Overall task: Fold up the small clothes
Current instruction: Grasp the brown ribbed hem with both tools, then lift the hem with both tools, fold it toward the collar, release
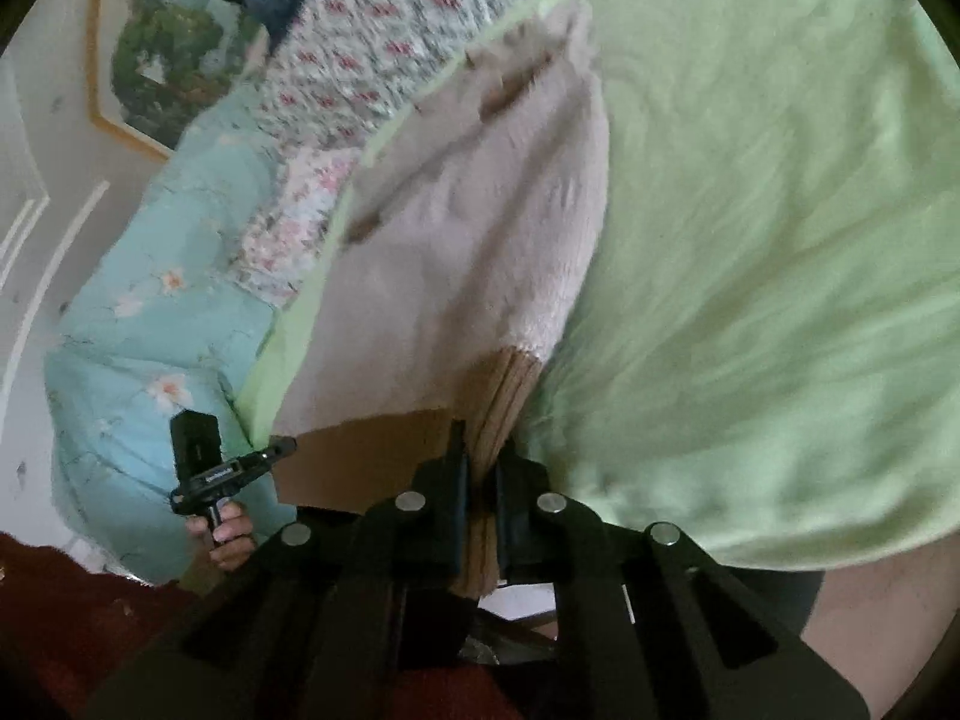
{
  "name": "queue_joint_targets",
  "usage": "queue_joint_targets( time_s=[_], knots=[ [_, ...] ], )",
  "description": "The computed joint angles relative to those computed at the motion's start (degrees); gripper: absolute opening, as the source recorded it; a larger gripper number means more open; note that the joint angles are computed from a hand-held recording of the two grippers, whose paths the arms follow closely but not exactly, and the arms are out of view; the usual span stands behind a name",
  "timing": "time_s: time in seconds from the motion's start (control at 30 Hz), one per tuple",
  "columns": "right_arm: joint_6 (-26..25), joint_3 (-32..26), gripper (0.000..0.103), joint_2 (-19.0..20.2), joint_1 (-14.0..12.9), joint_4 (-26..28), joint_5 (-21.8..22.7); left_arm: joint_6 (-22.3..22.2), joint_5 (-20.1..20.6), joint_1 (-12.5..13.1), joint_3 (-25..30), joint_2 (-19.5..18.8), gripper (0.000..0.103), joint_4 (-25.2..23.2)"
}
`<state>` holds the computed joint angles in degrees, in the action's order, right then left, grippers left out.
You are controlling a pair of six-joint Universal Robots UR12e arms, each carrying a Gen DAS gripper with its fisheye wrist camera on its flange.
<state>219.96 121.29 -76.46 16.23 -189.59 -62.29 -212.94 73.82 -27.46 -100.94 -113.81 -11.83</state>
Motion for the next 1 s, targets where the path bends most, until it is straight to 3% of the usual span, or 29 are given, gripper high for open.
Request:
queue_joint_targets(
  time_s=[0.2,0.33,0.4,0.43,0.5,0.53,0.6,0.77,1.0],
  knots=[
    [-2.71,-0.56,0.008,0.36,-0.67,3.07,2.64,-0.17,-2.63,0.38,0.78,-0.94,0.008,-3.0],
    [-3.64,-2.09,0.011,1.55,-0.2,6.57,3.35,-0.1,-6.85,1.02,0.87,-1.44,0.032,-3.0],
    [-3.38,-2.58,0.013,2.26,-0.11,7.27,3.34,0.57,-7.83,1.05,1.08,-1.59,0.038,-3.13],
    [-2.93,-2.72,0.013,2.72,-0.1,6.71,3.73,1.24,-7.57,0.85,1.42,-1.68,0.037,-3.65],
    [-2.87,-2.7,0.013,3.13,0.05,5.74,3.78,3.67,-5.25,0.23,2.07,-1.62,0.026,-5.06],
    [-3.52,-2.89,0.013,3.15,0.34,6.08,3.18,4.67,-3.38,-0.16,2.29,-1.5,0.005,-5.76],
    [-3.27,-2.69,0.009,3.05,0.48,5.43,2.66,4.33,-2.55,-0.24,1.83,-1.14,0.006,-5.2],
    [1.04,0.22,0.008,2.33,-0.99,-2.91,5.76,1.11,-0.55,-0.19,-1.58,0.78,0.005,1.68],
    [4.44,-1.55,0.008,3.1,-1.66,-11.76,9.44,-1.07,0.68,-0.08,-1.68,2.47,0.005,9.6]
  ],
)
